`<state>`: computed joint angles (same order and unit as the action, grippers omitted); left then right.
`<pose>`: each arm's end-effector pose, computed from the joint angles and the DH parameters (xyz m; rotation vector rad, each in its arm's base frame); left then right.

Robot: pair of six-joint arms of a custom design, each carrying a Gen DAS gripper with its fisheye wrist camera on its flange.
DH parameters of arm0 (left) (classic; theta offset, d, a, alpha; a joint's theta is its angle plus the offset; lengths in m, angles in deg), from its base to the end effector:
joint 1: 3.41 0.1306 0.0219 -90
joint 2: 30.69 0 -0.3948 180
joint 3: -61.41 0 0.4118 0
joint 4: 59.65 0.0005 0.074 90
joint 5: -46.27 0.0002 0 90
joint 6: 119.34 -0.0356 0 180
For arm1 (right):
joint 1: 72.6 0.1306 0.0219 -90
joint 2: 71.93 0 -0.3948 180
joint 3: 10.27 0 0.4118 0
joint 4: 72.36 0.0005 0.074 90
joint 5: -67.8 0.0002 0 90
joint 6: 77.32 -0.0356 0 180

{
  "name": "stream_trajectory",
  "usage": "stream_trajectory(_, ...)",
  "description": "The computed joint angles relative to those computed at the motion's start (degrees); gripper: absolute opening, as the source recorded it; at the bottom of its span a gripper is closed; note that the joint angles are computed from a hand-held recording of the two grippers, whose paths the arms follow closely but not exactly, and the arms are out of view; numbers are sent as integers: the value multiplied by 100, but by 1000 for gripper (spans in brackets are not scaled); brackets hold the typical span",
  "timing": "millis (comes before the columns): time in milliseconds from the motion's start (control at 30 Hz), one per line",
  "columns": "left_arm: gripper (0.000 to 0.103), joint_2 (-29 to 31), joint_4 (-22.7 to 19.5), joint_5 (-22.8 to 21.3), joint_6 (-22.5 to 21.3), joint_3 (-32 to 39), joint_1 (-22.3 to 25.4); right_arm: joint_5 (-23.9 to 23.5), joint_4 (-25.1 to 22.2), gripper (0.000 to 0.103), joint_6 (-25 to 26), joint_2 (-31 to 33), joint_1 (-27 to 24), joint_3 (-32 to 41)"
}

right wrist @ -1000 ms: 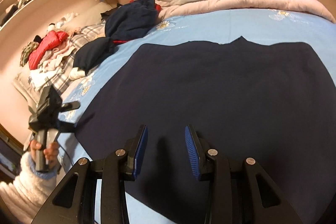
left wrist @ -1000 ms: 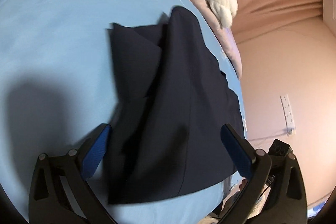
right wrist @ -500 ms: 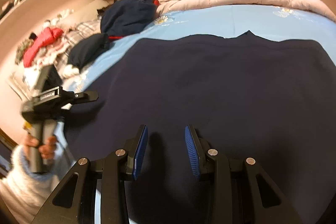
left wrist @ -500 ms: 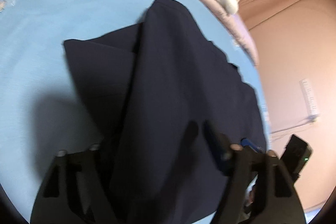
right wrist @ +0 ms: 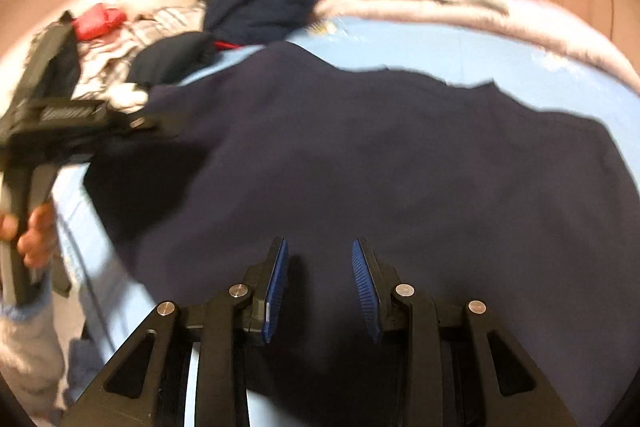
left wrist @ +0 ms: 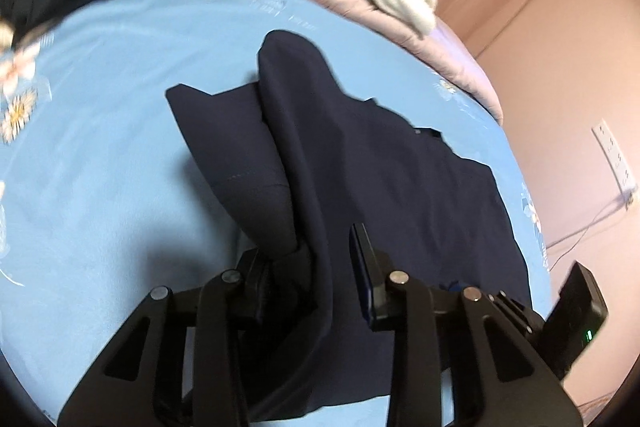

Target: Fold large clothes

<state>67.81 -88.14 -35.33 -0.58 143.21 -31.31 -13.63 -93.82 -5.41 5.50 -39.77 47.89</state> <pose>0.4847 -0.2631 0.3251 0.0557 2.4450 -0.6363 0.3454 0.2160 0.3086 -0.2156 2.2795 0.2963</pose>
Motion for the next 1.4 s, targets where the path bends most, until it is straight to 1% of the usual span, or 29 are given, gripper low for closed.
stream_trajectory(67, 32, -5, -71, -127, -55, 94, -102, 89, 1, 36, 47, -164, 145, -124)
stream_trajectory(100, 32, -11, -117, -204, -87, 149, -162, 97, -87, 35, 22, -178, 200, -147)
stream_trajectory(133, 32, 5, -161, -305, -123, 214, -228, 93, -211, 33, -19, -128, 227, -142)
stream_trajectory(200, 31, 53, -228, -495, -207, 342, -353, 88, -287, 29, -19, 37, 262, -173)
stream_trajectory(233, 28, 83, -277, -583, -262, 408, -414, 134, -294, 29, -30, 131, 287, -168)
stream_trajectory(300, 24, 188, -370, -734, -340, 547, -524, 188, -5, 29, 73, 207, 300, -269)
stream_trajectory(367, 24, 360, -568, -1049, -416, 762, -646, -119, 198, 29, -2, 191, 176, -314)
stream_trajectory(433, 21, 555, -792, -1370, -447, 984, -742, -793, 435, 29, -274, 22, -105, -456)
stream_trajectory(467, 19, 615, -878, -1429, -435, 1055, -760, -1040, 555, 29, -399, -80, -217, -545)
stream_trajectory(533, 18, 712, -1010, -1489, -433, 1182, -792, -1331, 836, 29, -584, -325, -371, -777)
stream_trajectory(667, 18, 779, -1168, -1682, -496, 1354, -874, -1688, 1231, 29, -758, -731, -611, -1172)
stream_trajectory(733, 18, 838, -1293, -1805, -521, 1459, -897, -1983, 1364, 29, -872, -782, -773, -1254)
stream_trajectory(767, 18, 870, -1359, -1831, -516, 1500, -895, -2186, 1440, 31, -979, -780, -868, -1271)
stream_trajectory(800, 19, 884, -1384, -1796, -453, 1505, -878, -2342, 1538, 34, -1056, -775, -941, -1295)
stream_trajectory(833, 19, 921, -1459, -1654, -403, 1513, -809, -2415, 1642, 35, -1127, -793, -964, -1336)
stream_trajectory(933, 21, 965, -1662, -1651, -361, 1469, -705, -2289, 1755, 36, -1235, -822, -875, -1389)
stream_trajectory(967, 22, 951, -1664, -1522, -352, 1440, -660, -2309, 1798, 36, -1283, -818, -873, -1415)
stream_trajectory(1000, 25, 897, -1588, -1286, -275, 1346, -564, -2331, 1855, 36, -1331, -822, -875, -1448)
stream_trajectory(1067, 34, 838, -1504, -981, -160, 1271, -448, -2334, 1869, 36, -1343, -863, -875, -1482)
stream_trajectory(1133, 57, 822, -1453, -615, -8, 1244, -307, -2263, 1847, 36, -1371, -912, -820, -1508)
stream_trajectory(1200, 62, 819, -1451, -518, 121, 1246, -297, -2203, 1822, 36, -1313, -885, -805, -1470)
stream_trajectory(1267, 62, 861, -1512, -483, 168, 1301, -285, -2166, 1805, 36, -1275, -901, -799, -1485)
stream_trajectory(1333, 57, 914, -1630, -670, 142, 1365, -325, -2173, 1810, 37, -1288, -908, -801, -1495)
stream_trajectory(1367, 52, 922, -1682, -785, 150, 1368, -346, -2216, 1823, 37, -1302, -893, -826, -1490)
stream_trajectory(1400, 29, 965, -1778, -895, 165, 1402, -361, -2259, 1842, 37, -1322, -885, -850, -1494)
